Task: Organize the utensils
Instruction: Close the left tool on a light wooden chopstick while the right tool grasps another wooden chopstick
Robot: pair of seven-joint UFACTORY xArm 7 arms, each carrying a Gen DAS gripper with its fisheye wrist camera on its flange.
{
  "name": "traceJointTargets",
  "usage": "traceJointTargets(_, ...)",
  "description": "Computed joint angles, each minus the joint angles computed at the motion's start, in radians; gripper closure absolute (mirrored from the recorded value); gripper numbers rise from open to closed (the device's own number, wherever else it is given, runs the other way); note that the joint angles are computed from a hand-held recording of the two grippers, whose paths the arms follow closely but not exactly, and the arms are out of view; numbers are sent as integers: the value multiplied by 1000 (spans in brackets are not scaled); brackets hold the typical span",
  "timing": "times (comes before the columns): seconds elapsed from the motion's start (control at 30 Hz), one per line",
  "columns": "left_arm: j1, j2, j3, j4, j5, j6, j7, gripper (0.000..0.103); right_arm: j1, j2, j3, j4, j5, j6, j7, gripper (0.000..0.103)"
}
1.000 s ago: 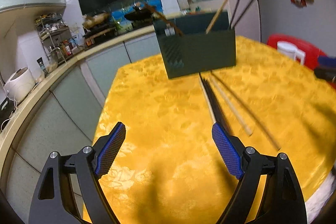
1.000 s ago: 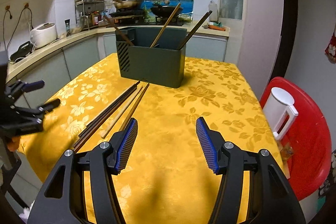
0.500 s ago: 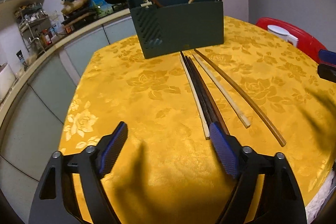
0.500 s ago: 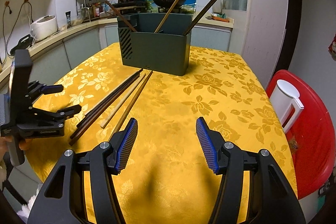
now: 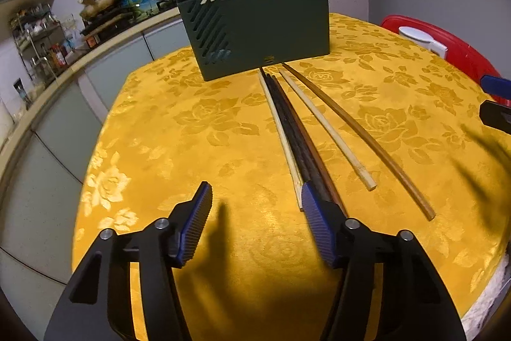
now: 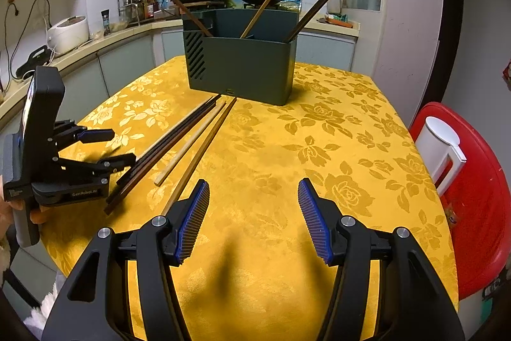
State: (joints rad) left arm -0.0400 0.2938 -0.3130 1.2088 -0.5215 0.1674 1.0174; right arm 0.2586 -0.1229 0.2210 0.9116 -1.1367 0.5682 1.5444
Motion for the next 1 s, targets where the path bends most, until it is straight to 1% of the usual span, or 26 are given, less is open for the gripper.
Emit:
traceJointTargets(0.03, -26, 3, 32, 0, 35, -17, -36, 51, 1, 0, 1, 0, 0, 2, 2, 47)
traceJointTargets(0.07, -42, 11, 57, 11, 64, -11, -77, 52, 1, -1, 1, -2, 0, 1, 3, 47)
traceJointTargets(0.13, -25, 22, 54, 36, 68, 26, -112, 52, 0, -4, -1, -4, 0, -2, 6, 47)
traceJointTargets(0.17, -8, 23, 40, 43, 54, 39, -108, 52, -1, -6, -1, -5, -2, -2, 9, 47)
traceJointTargets(0.2, 31, 20, -1, 45, 3, 53, -66, 52, -2, -8, 0, -6, -3, -3, 10, 47)
traceJointTargets(0.23, 47, 17, -18, 47, -28, 61, -37, 52, -3, -8, 0, -6, -3, -3, 10, 47)
traceJointTargets(0.27, 73, 10, -47, 48, -84, 79, 10, 52, -4, -8, 0, -7, -2, -6, 9, 47)
traceJointTargets(0.33, 74, 0, -51, 49, -143, 100, 58, 52, -5, -7, 0, -6, 1, -8, 3, 47)
traceJointTargets(0.37, 67, -2, -45, 51, -157, 111, 70, 52, -4, -5, 0, -5, 3, -8, 0, 47)
traceJointTargets(0.43, 32, 1, -13, 52, -150, 115, 68, 52, -2, 0, 1, -4, 10, -11, -10, 47)
traceJointTargets(0.57, -21, 15, 39, 49, -91, 111, 33, 60, 2, 13, -1, 2, 19, -14, -19, 47)
traceJointTargets(0.6, -11, 16, 25, 47, -112, 106, 51, 60, 3, 16, -2, 3, 20, -18, -19, 47)
traceJointTargets(0.77, -3, 14, 23, 53, -139, 137, 63, 68, 15, 50, -9, 14, 14, -59, -12, 47)
traceJointTargets(0.87, 7, 9, 19, 55, -174, 164, 93, 69, 34, 78, -11, 34, -3, -70, -21, 47)
traceJointTargets(0.93, 3, 5, 22, 51, -190, 165, 118, 69, 49, 94, -13, 49, -10, -71, -28, 47)
traceJointTargets(1.0, -18, 5, 38, 46, -171, 158, 110, 71, 63, 109, -19, 62, -9, -66, -34, 47)
